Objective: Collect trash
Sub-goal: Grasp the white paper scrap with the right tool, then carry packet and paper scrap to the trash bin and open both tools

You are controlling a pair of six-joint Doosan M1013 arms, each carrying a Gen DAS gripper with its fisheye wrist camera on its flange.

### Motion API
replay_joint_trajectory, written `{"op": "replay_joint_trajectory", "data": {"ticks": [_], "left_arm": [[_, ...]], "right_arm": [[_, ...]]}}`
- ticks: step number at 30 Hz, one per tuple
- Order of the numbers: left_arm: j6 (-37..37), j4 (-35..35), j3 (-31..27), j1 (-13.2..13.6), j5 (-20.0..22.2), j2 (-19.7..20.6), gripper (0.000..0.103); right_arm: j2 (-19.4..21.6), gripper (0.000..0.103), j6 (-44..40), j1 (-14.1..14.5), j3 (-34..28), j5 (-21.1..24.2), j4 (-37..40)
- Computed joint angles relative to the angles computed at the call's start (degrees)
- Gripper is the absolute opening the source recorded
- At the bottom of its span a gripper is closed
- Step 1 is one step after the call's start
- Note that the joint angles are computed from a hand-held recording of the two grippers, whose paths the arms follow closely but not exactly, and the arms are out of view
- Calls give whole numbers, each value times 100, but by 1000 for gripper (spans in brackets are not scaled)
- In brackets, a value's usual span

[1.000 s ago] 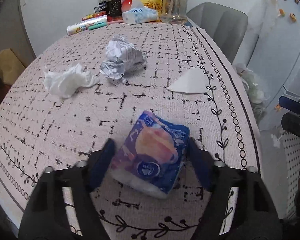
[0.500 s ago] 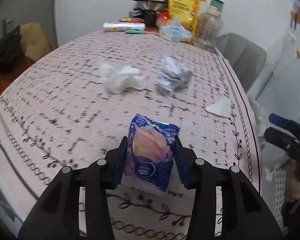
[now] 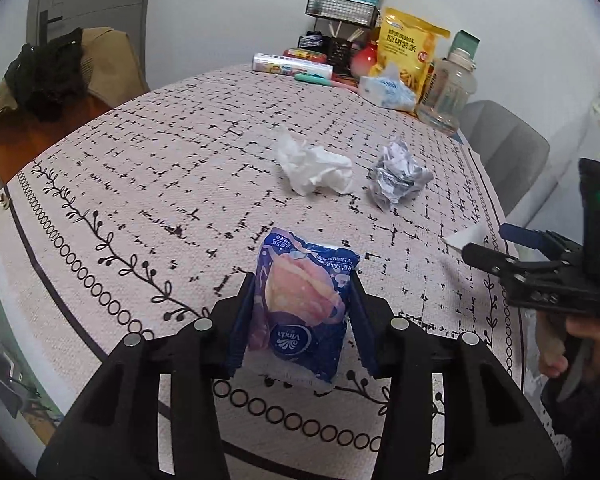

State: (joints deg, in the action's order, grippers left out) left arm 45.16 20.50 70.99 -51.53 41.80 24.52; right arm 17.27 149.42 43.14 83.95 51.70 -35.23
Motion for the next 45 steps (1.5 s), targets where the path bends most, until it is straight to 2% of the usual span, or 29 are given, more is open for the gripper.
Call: {"op": "replay_joint_trajectory", "data": {"ticks": [3, 4, 6, 8, 10, 15, 20, 27, 35, 45], "left_arm": [[-18, -20, -7, 17, -4, -1, 44], [-19, -17, -9, 20, -9, -2, 44], [-30, -1, -21, 15, -11, 2, 44], [-15, -6, -47, 7, -11, 18, 44], [20, -30, -77, -1, -11, 33, 44], [155, -62, -204, -40, 21, 89, 44], [352, -117, -421, -100, 11, 176, 44], [872, -387, -929, -222, 105, 446, 44], [1410, -741, -1627, -376, 350, 854, 44], [2153, -1275, -2751, -593, 750, 1533, 44]], "right_arm": [[51, 95, -170, -63, -49, 64, 140], [58, 92, -296, -72, -53, 31, 195], [64, 75, -596, -106, -64, -36, 424], [51, 41, -1011, -167, -50, -171, 873], [21, 34, -1078, -158, -8, -270, 912], [-140, 32, -1063, -81, 153, -613, 758], [-395, 32, -591, 25, 376, -852, 338], [-775, 32, 93, 64, 768, -967, -139], [-1255, 32, 1018, -15, 1315, -967, -692], [-1831, 32, 2141, -163, 2025, -607, -1135]]}}
